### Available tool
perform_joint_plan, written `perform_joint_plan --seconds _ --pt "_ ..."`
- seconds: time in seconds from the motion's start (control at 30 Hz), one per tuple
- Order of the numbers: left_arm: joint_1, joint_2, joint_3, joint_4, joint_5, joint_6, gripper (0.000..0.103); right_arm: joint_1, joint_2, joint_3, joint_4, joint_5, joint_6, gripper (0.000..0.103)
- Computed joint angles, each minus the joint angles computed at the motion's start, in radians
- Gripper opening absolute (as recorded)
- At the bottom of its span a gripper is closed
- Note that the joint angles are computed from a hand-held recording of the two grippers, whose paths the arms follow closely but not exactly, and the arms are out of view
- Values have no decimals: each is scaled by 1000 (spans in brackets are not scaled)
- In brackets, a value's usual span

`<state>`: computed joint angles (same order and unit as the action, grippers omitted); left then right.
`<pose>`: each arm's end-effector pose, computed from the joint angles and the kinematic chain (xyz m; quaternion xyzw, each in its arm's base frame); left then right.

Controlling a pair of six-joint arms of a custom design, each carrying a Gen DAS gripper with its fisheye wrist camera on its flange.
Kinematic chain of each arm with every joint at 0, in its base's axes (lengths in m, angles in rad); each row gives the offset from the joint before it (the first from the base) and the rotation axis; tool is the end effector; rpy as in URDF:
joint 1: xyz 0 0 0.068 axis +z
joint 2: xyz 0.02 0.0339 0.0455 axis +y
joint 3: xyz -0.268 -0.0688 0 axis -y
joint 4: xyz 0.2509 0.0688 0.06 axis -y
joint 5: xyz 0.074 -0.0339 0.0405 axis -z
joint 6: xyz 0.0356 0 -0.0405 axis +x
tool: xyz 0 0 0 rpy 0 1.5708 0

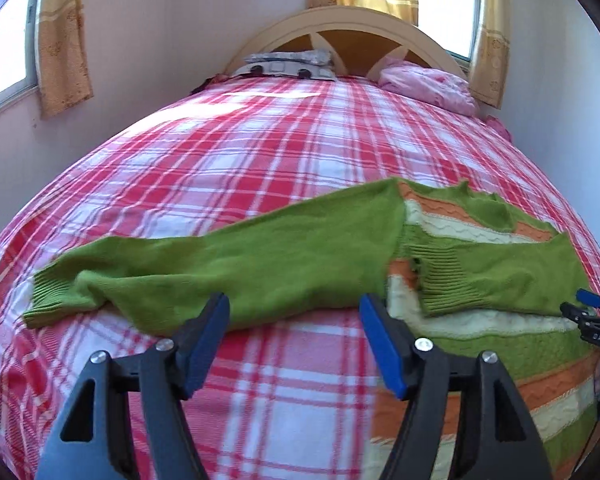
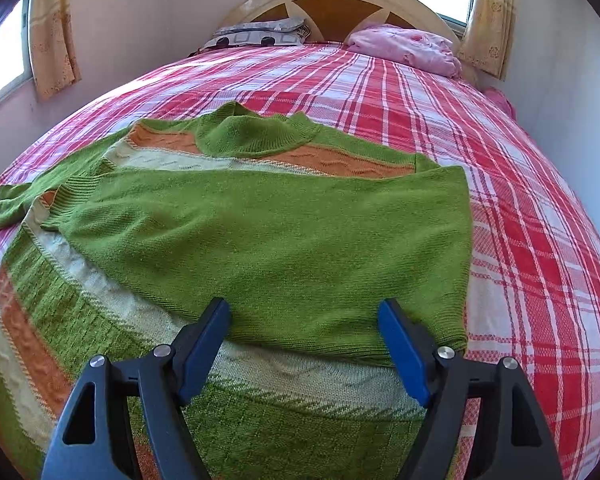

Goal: Fold small clothes
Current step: 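Move the left gripper to the other green sleeve cuff and grasp it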

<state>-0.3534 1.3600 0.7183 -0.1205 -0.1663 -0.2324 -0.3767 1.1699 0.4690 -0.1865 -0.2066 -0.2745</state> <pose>0.2645 -0.0913 0.1981 0.0228 0.9165 -0.0401 0.3974 0.2022 -0.0721 0.1599 0.0134 0.9377 -0.0146 0.3469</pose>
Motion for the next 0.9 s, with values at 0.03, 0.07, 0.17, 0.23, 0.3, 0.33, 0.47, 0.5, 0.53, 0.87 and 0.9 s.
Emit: perform_joint_plan --seconds 0.03,0.07,0.17,0.23,0.3,0.33,0.47,0.5,0.53,0.87,0.9 --pt "51 -9 -14 -1 3 10 70 0 -2 -2 1 0 0 78" --pt "115 -14 -27 -3 12 20 70 1 -5 -4 3 1 1 78" --pt "281 0 -54 15 29 51 70 6 -13 -12 10 10 3 78" --pt "385 31 -65 53 25 79 70 12 -19 -17 14 19 5 79" --pt "479 66 -51 63 43 76 70 19 -25 -21 17 30 7 79" --pt "518 79 -43 63 68 65 70 21 -27 -21 18 34 7 79" --pt "690 138 -14 68 248 -9 70 27 -33 -27 22 46 8 80" --pt "714 149 -9 66 293 -34 69 30 -35 -28 25 51 8 80" --pt "738 163 -5 73 340 -64 69 32 -38 -30 26 56 8 80" --pt "724 249 50 87 420 -184 57 51 -55 -44 42 90 9 81" --pt "720 262 57 87 412 -190 56 51 -55 -44 41 89 10 81"
